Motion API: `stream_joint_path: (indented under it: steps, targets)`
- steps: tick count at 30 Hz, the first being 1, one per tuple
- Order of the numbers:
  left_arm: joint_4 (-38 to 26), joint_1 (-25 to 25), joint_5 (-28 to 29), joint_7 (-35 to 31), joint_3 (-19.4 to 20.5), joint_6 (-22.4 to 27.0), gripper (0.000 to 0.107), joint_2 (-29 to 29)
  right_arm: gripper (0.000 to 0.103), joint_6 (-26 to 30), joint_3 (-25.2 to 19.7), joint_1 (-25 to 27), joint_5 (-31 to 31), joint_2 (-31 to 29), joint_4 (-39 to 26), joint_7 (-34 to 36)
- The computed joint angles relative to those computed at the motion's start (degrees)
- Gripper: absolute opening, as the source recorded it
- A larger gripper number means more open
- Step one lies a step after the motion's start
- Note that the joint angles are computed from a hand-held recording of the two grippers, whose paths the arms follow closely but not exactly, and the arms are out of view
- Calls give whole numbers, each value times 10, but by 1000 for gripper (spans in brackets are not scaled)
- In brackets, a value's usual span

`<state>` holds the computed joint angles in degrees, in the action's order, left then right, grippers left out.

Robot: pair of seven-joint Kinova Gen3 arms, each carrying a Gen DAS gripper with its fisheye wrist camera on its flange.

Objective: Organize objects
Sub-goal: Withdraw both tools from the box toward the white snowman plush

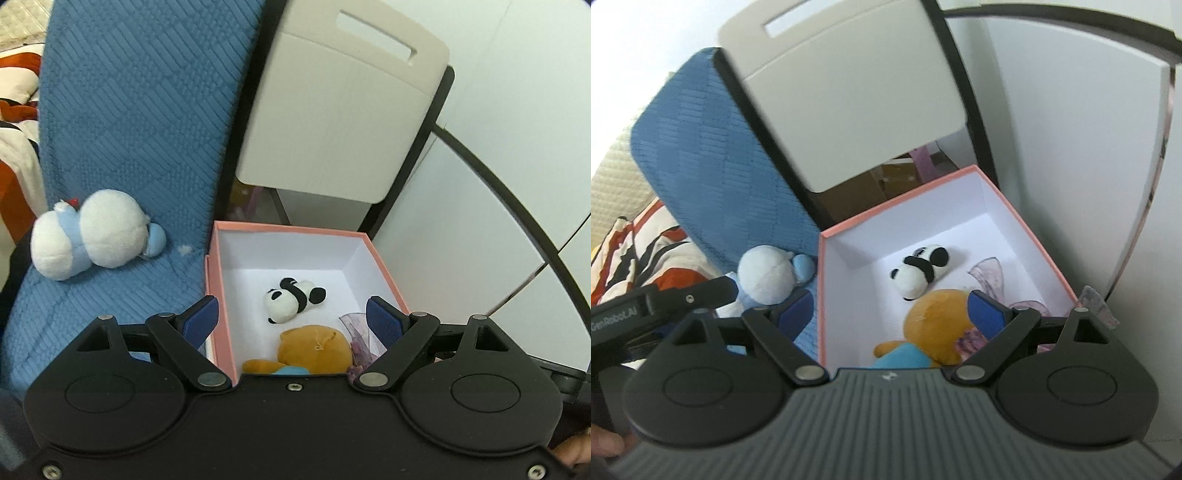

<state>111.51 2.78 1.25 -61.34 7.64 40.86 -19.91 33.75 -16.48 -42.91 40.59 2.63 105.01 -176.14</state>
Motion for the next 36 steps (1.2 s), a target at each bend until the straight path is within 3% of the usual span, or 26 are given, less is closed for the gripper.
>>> stream_joint_path:
  steps: [11, 26, 36]
  targets:
    - [11, -17, -3, -28, -29, 36, 86, -88, 92, 47, -27, -52, 52, 4, -31, -34]
    - [32, -32, 18, -109, -103, 107, 86, -200, 92, 110, -38, -149, 109, 35, -79, -105]
    - [45, -67, 7, -141, -153, 162, 86, -272, 92, 101, -29, -200, 122, 65, -105, -134]
